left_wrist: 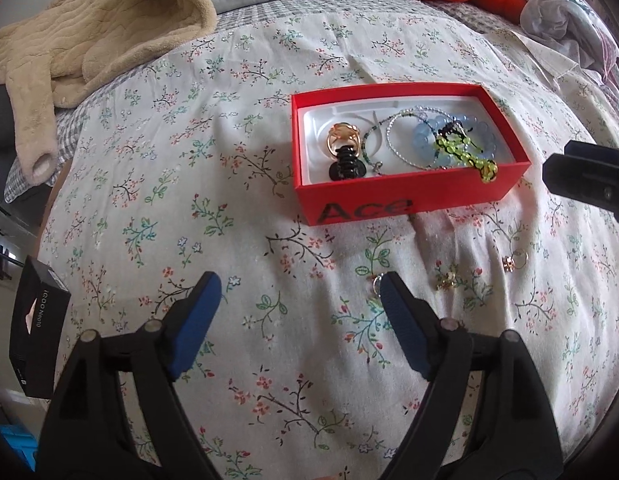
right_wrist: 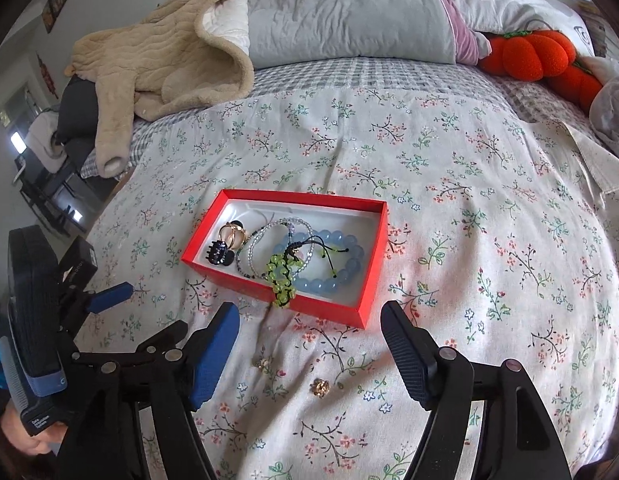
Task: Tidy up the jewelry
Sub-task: 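Move the left gripper to a small gold earring and grasp it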
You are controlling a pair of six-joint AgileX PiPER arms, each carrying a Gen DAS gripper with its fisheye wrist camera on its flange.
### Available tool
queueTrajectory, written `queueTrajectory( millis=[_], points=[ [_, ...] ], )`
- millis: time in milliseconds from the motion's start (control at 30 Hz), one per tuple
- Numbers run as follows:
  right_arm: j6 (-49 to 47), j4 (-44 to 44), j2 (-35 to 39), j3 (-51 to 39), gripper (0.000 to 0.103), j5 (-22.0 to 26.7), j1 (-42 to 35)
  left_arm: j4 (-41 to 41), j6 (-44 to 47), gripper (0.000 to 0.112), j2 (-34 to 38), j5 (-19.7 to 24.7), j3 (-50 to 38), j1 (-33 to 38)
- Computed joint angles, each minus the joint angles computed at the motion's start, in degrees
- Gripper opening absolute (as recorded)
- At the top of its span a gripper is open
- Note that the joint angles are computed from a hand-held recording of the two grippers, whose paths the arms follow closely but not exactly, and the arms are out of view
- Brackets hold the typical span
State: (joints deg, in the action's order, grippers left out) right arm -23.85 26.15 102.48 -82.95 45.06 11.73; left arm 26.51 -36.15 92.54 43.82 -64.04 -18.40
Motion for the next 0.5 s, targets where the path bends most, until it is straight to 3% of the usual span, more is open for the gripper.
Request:
queueTrajectory(
  millis=[100, 367, 500],
  points=[
    [-1.3, -0.8, -1.2, 3.0, 0.074, -0.6, -0.8, 0.1, 0.6, 0.082, -0.8, -2.8, 2.9, -0.8],
    [-3.9, -7.9, -6.3, 13.9, 0.076, -8.1, 0.4, 1.5, 2.5, 0.082, -3.3, -11.7, 11.6, -1.4],
    [-4.4, -9.8, -7.4, 17.5, 0.079, -9.6, 1.3, -2.1, 7.2, 0.082, -3.1, -15.2, 13.8, -1.0]
  ],
)
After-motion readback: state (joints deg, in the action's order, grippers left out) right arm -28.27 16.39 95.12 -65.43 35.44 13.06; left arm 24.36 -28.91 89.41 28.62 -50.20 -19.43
